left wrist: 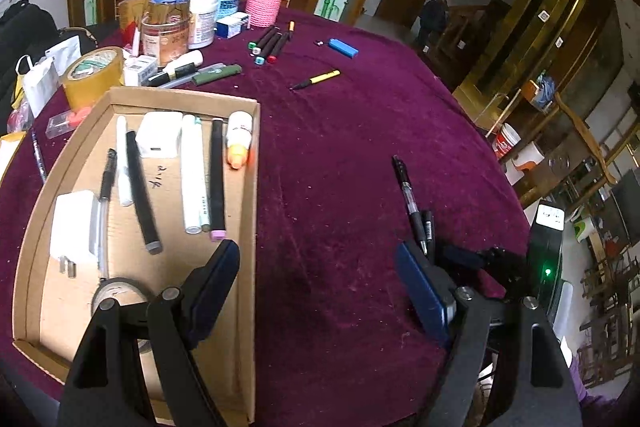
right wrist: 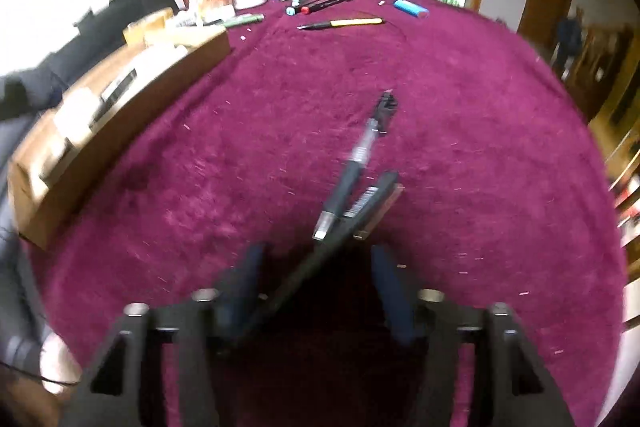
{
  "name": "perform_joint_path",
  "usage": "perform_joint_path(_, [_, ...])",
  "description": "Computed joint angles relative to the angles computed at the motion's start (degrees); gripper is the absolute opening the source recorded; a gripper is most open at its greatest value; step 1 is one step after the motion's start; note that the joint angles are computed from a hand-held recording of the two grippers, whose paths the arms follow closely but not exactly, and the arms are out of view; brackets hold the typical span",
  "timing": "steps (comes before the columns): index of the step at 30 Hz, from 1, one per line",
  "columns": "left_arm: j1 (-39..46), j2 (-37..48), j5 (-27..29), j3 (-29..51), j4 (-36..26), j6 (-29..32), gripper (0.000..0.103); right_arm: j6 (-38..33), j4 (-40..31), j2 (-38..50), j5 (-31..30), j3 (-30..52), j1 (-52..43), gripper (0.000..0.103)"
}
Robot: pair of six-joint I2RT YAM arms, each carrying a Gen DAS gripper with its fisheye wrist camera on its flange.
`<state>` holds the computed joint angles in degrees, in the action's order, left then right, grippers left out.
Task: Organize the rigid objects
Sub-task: 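Grasp a black-and-clear ballpoint pen with the left gripper while the right grasps a black marker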
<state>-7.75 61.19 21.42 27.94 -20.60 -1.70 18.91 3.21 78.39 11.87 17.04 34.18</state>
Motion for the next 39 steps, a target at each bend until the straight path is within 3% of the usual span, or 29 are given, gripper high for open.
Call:
perform_joint_path(1, [-0.3,0.3,0.0,0.0,0.3,-0.2,0.080,-0.7,-1.3,-2.2,-1.0,-0.8,-2.4,0.023])
perform_joint_path(3, [-1.1,1.4,0.4,-0.1,1.3,-0.8,0.080,-3.3,-2.8,-5.3,-1.8,-2.3,-8.2,0.015])
perform_joint_path(11, [-5.8,7.5,1.8,1.1,4.9,-4.8,0.080,-11.8,-5.7,-13.3,-17.8,-5.4,-34.8,0.015])
perform_joint_path(14, [-9.9,10.1,0.1,2.1,7.2,-7.3,0.080,-11.1,-5.4,-15.3,-20.3,-6.6,-34.8,0.016])
perform_joint_path(15, [-11.4,11.4,-0.6,2.6,8.1,-8.2,0.080,-10.2,-4.5,-14.7,-19.3,-6.4,-33.0,0.021])
perform_joint_path(17, [-13.9,13.8,-1.9,3.6,9.4,-9.7,0.080,-9.1,-3.4,-15.0,-16.9,-6.6,-29.2,0.043])
perform_joint_path(18, [-14.9,14.9,-2.6,4.1,9.9,-10.4,0.080,-8.5,-2.0,-14.1,-15.2,-6.5,-27.2,0.058])
perform_joint_path(19, [-15.5,15.6,-2.9,4.3,10.3,-10.6,0.080,-8.6,0.5,-11.9,-13.9,-6.2,-26.3,0.063])
perform_joint_path(21, [-18.0,17.9,-4.8,5.5,11.2,-11.7,0.080,-9.4,2.9,-9.1,-11.1,-5.2,-24.4,0.065])
perform_joint_path(26, [-24.6,26.2,-9.3,10.1,13.7,-13.3,0.080,-13.2,2.7,0.0,-15.2,-0.3,-26.6,0.066])
perform_joint_path(27, [-25.6,28.0,-9.9,11.0,14.2,-13.6,0.080,-14.2,2.1,0.4,-14.7,0.2,-25.9,0.060])
perform_joint_path(29, [-27.2,31.8,-10.9,13.6,14.4,-14.5,0.080,-15.3,1.2,0.8,-9.1,0.8,-23.5,0.038])
perform_joint_path(31, [-28.2,35.1,-10.8,15.9,15.1,-15.1,0.080,-16.7,-0.4,0.1,-10.3,1.2,-25.1,0.012])
perform_joint_path(36, [-33.9,42.7,-19.7,22.3,15.7,-13.1,0.080,-19.7,-1.5,-3.0,-13.8,-0.8,-34.1,0.011])
perform_joint_path(39, [-37.4,49.7,-23.0,29.3,12.8,-10.2,0.081,-21.5,-1.7,-4.1,-18.0,-1.7,-39.1,0.012])
